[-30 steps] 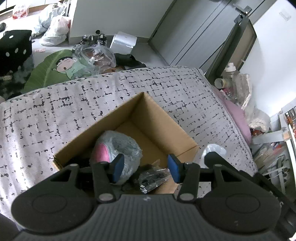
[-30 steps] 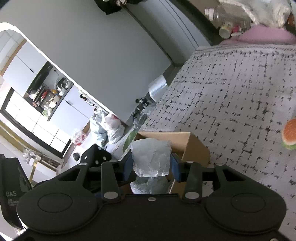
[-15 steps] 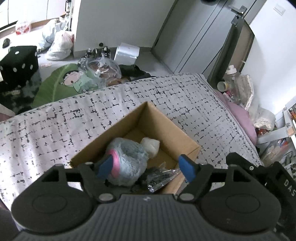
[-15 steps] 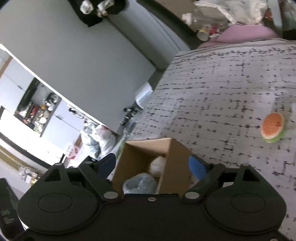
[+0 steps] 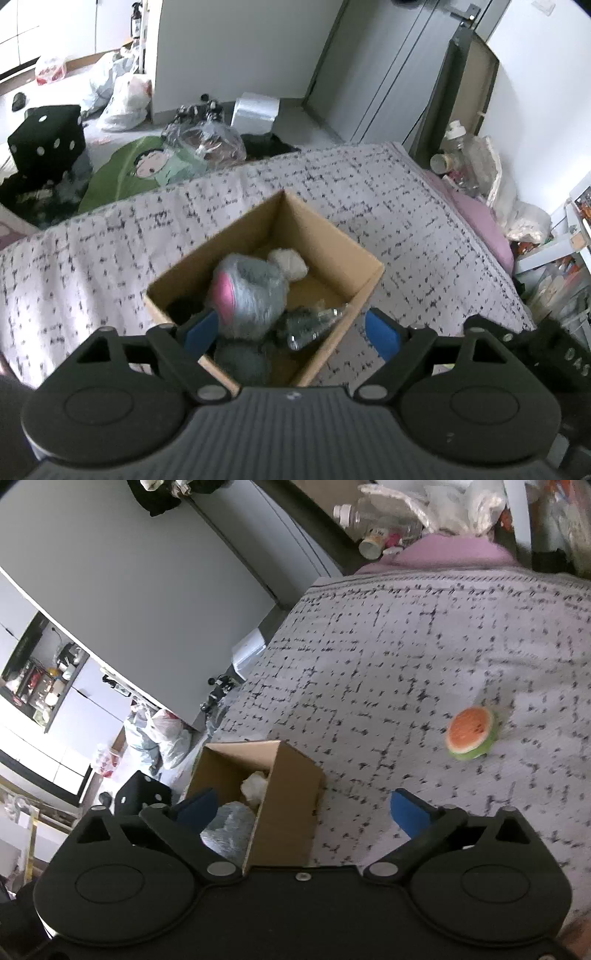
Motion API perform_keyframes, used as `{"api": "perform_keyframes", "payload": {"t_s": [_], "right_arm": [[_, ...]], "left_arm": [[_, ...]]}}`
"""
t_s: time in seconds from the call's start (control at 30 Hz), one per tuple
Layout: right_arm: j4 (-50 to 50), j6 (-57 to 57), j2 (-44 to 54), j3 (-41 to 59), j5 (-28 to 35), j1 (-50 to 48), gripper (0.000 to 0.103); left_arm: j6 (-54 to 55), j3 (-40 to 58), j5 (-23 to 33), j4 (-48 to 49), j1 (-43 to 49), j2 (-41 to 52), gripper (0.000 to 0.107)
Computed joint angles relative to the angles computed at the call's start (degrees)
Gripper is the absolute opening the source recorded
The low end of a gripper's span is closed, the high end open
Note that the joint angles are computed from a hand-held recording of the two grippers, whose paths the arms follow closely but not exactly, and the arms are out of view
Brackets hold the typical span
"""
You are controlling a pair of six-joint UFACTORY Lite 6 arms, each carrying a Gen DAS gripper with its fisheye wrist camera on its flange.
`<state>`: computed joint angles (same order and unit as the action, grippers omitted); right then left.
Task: Organize soft objects
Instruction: 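Open both grippers to drop the bag and tissue into the box, then grasp the blue tissue pack with the left gripper while the right grasps the burger plush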
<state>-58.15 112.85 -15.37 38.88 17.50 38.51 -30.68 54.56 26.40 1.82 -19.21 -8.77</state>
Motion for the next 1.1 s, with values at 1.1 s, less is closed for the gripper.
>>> {"api": "perform_keyframes", "payload": {"t_s": [1.1], "right_arm": [[44.37, -57.3, -19.61, -9.71, 2.38, -19.3, 0.103]], "left_arm": [[-38.3, -2.13, 8.8, 17.87, -23.45, 1.13, 0.086]]}}
